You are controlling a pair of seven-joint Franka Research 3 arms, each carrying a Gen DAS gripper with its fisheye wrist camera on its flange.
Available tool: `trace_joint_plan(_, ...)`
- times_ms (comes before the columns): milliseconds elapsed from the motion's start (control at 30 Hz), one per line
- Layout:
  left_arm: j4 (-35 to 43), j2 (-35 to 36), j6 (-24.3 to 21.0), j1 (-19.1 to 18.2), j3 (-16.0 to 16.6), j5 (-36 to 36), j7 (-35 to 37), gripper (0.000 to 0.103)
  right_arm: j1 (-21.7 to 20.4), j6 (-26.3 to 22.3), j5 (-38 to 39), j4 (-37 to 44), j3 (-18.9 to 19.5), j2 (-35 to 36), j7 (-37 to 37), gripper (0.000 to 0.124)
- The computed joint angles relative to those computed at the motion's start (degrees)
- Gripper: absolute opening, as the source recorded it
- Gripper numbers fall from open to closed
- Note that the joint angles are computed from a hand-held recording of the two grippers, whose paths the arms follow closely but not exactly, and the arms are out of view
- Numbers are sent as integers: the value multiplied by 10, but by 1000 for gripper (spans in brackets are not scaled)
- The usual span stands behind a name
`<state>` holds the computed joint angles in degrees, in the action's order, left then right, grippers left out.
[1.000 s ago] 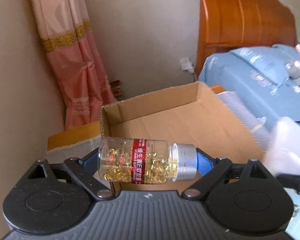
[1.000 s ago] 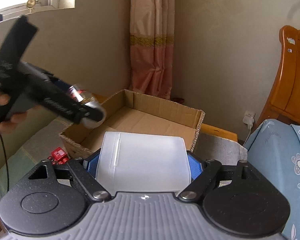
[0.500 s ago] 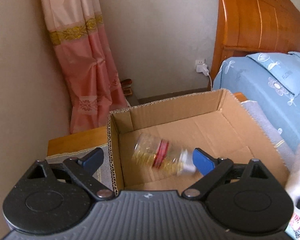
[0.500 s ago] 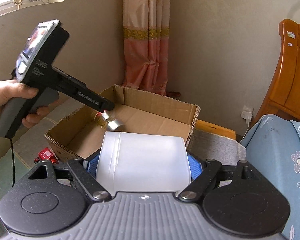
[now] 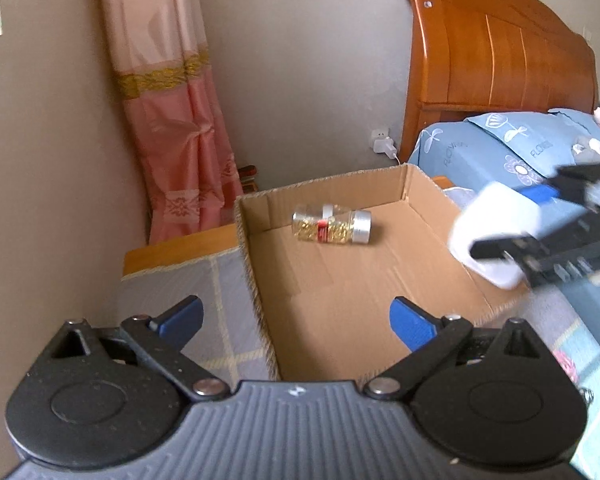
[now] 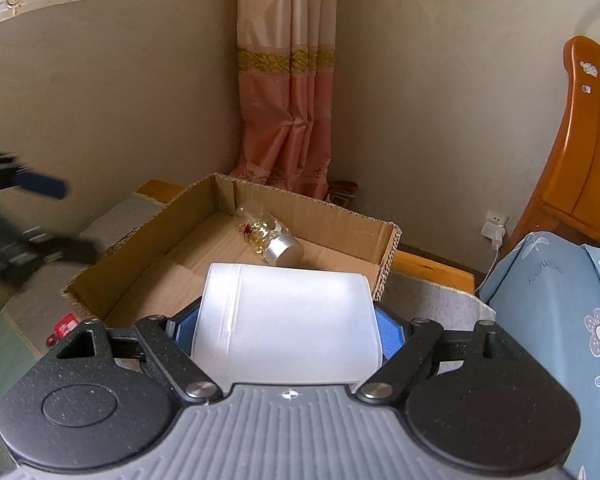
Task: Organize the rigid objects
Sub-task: 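Carry the capsule jar over the box and open the left tool, then lower the white bottle into the box and open the right tool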
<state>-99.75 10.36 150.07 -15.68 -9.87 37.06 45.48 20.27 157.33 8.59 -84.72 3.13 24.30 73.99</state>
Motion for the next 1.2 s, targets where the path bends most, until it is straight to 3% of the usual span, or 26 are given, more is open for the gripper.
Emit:
trace_joint_plan(300, -127, -100, 11, 16, -11, 61, -94, 100, 18, -69, -35, 142, -23, 95, 42, 87)
trace_joint_plan(600, -193, -149, 17, 40, -32, 93, -151, 100, 33, -110, -68, 255, -42, 170, 86, 87)
trace_joint_plan(700, -201, -154, 15, 44, -36, 98, -158, 100, 38, -94, -79, 238, -48, 161, 100, 103)
trace_joint_plan(1200, -227, -173, 31, 49, -52, 110, -200, 100, 30, 25, -70, -11, -22, -10, 87, 103)
